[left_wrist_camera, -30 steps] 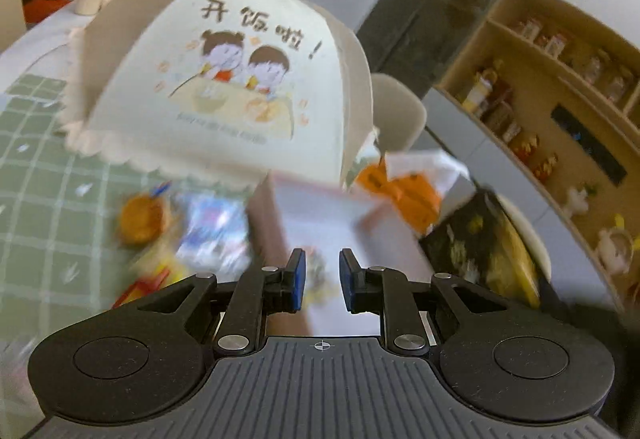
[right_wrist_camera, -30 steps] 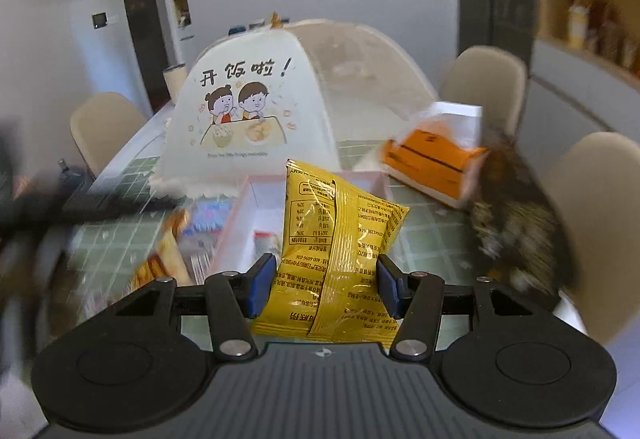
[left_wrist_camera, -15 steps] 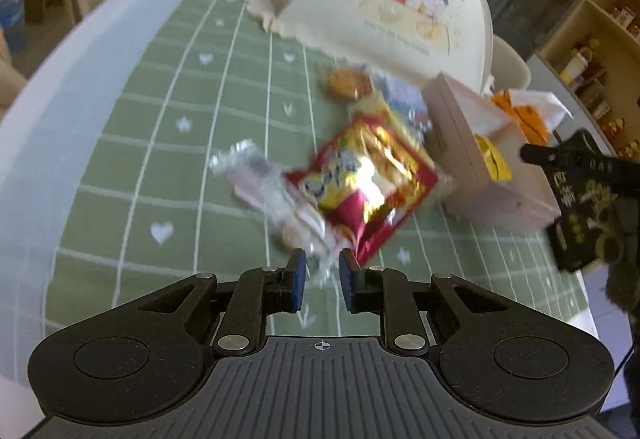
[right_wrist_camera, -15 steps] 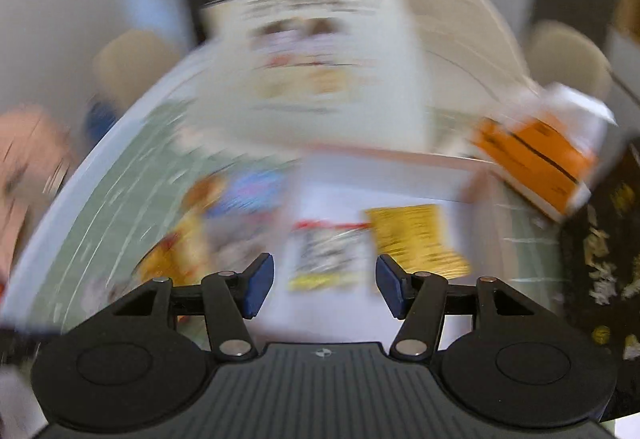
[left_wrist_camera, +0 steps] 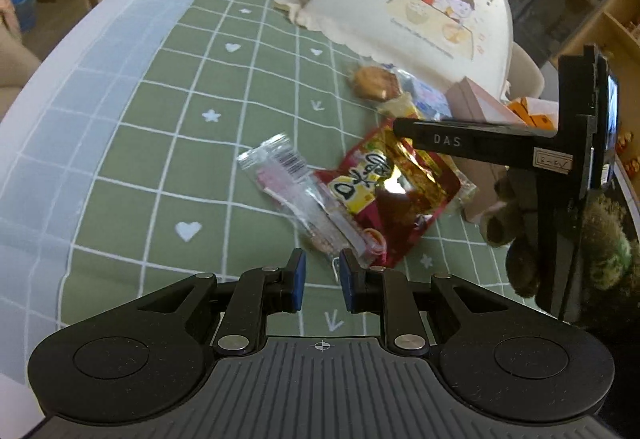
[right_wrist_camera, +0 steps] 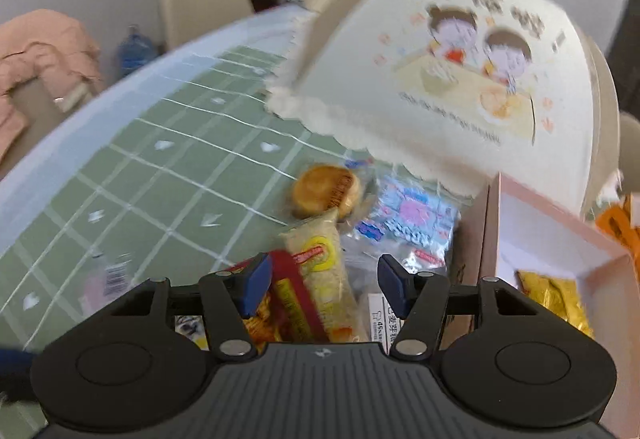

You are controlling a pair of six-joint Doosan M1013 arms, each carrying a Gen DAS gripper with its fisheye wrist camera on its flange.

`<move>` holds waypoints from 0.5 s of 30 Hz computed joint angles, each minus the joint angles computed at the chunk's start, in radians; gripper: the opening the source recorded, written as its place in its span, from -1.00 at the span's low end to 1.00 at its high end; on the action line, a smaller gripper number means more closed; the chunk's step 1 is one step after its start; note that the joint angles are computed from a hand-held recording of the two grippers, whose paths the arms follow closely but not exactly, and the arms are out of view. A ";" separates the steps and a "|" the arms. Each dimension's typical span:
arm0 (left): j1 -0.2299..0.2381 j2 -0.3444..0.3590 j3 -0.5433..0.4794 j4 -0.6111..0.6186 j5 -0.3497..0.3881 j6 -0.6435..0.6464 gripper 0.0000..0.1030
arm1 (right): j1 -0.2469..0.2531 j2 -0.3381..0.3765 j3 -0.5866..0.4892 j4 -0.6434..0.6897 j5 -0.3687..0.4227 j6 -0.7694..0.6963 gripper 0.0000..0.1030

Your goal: Organize snacks

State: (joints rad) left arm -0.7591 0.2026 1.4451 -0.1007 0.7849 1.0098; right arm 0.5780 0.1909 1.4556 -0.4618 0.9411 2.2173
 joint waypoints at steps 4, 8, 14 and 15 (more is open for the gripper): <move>0.002 -0.005 0.009 0.030 -0.013 -0.058 -0.58 | 0.016 -0.046 0.045 0.060 0.003 -0.021 -0.31; -0.007 0.011 -0.009 0.086 0.001 -0.103 -0.58 | 0.009 -0.121 0.126 0.225 0.002 -0.016 -0.45; -0.045 0.051 -0.069 0.261 0.096 -0.112 -0.57 | 0.062 -0.212 0.220 0.160 0.040 0.081 -0.46; -0.055 0.057 -0.078 0.302 0.118 -0.111 -0.57 | 0.077 -0.222 0.229 0.125 0.058 0.096 -0.46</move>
